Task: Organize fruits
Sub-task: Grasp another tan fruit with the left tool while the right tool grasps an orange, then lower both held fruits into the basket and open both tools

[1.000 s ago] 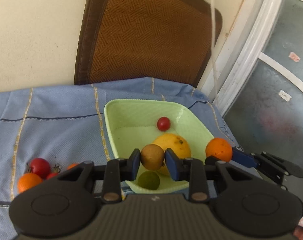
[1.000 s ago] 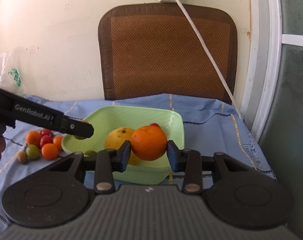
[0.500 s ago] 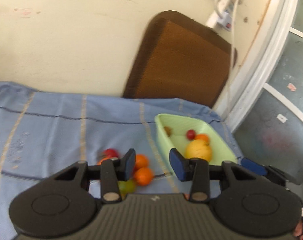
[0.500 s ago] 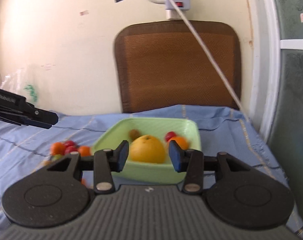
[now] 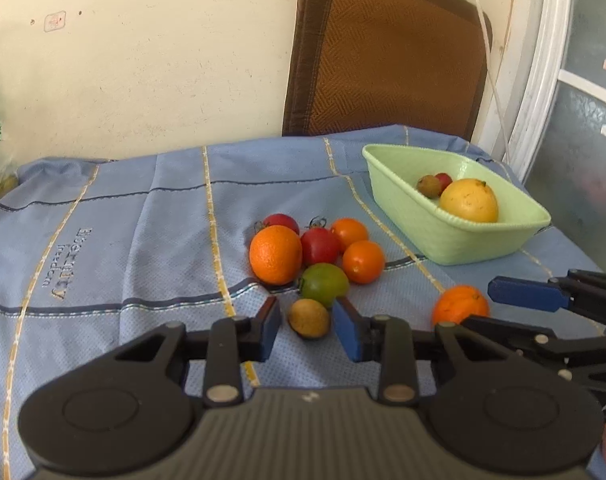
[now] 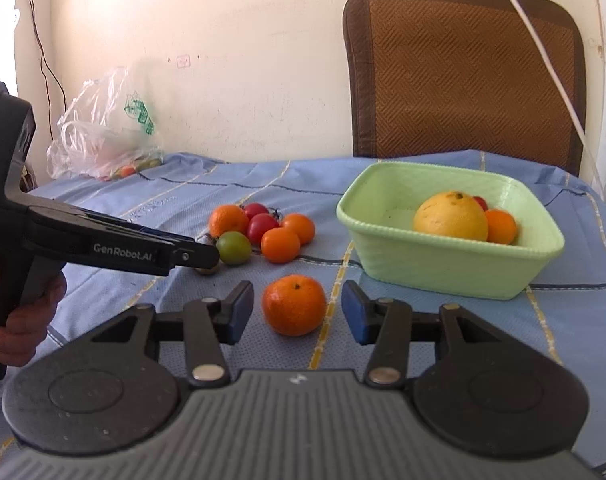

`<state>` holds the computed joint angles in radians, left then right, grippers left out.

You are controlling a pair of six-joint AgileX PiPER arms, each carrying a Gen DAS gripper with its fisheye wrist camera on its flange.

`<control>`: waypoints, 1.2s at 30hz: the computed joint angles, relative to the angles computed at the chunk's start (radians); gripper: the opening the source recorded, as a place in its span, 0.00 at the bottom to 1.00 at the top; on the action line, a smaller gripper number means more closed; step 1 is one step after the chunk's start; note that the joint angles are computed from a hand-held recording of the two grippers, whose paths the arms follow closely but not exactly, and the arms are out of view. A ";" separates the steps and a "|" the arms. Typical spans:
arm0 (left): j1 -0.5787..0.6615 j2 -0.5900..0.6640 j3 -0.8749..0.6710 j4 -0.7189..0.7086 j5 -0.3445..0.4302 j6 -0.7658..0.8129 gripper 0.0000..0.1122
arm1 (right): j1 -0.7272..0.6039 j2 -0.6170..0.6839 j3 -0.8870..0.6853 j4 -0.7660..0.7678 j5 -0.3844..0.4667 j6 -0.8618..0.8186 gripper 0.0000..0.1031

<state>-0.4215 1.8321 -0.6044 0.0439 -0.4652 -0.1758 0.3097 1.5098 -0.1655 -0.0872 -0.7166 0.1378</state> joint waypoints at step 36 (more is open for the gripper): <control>-0.157 0.182 -0.517 0.570 0.294 -0.656 0.22 | -0.440 0.074 -0.029 -0.148 -0.202 0.025 0.41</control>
